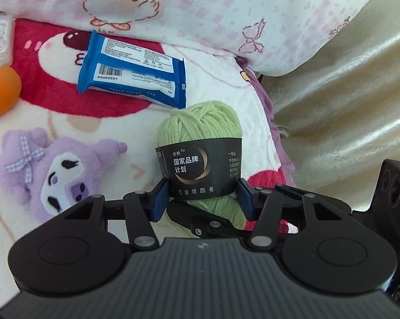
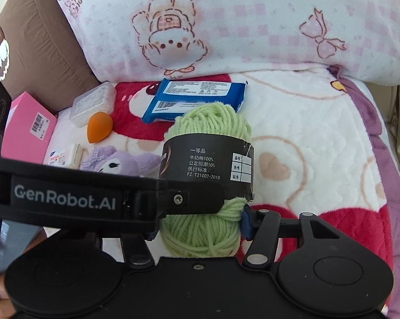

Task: Organize objects
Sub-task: 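Lift the yarn ball with the right tool and carry it over the pink box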

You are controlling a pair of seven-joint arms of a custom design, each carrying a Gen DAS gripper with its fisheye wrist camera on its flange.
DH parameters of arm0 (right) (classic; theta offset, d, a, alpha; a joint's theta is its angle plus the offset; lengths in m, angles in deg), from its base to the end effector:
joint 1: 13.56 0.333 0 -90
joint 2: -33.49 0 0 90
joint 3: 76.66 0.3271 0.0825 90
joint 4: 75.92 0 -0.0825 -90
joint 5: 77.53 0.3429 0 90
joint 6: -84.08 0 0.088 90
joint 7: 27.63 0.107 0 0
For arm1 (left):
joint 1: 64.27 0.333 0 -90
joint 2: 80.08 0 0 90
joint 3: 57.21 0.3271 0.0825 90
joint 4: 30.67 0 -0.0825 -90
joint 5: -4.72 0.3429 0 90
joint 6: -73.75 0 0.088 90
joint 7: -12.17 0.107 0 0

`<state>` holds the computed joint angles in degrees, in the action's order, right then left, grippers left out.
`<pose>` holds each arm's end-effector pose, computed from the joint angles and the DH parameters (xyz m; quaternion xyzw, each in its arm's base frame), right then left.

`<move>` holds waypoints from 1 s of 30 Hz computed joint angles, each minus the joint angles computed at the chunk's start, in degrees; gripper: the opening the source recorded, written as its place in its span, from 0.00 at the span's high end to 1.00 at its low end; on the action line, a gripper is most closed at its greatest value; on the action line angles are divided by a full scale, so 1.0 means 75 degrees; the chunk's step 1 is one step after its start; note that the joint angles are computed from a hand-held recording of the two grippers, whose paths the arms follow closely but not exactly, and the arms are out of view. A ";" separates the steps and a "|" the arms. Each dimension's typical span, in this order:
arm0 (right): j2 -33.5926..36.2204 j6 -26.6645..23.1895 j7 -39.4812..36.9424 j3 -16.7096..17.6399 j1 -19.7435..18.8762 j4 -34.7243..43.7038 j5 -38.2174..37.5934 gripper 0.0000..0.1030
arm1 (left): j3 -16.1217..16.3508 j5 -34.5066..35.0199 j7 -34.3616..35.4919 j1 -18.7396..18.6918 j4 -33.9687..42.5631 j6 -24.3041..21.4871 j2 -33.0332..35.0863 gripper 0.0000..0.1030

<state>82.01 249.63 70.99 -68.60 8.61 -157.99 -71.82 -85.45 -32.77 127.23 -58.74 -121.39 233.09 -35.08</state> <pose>0.6634 0.3439 0.2932 -0.7386 0.5990 -0.0675 0.3018 0.6872 -0.1747 0.2867 0.6399 -0.6694 0.3685 0.0819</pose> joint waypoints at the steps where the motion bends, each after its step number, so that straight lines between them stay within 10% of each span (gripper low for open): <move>1: -0.0032 -0.0068 -0.0003 0.0065 -0.0031 -0.0012 0.0043 0.41 | 0.0032 0.0016 -0.0058 0.0016 -0.0066 -0.0079 -0.0081 0.49; 30: -0.1455 -0.0160 0.0151 0.0435 0.0494 -0.1254 0.0372 0.37 | 0.0904 -0.2131 0.1345 0.0316 -0.2544 -0.1111 -0.2820 0.49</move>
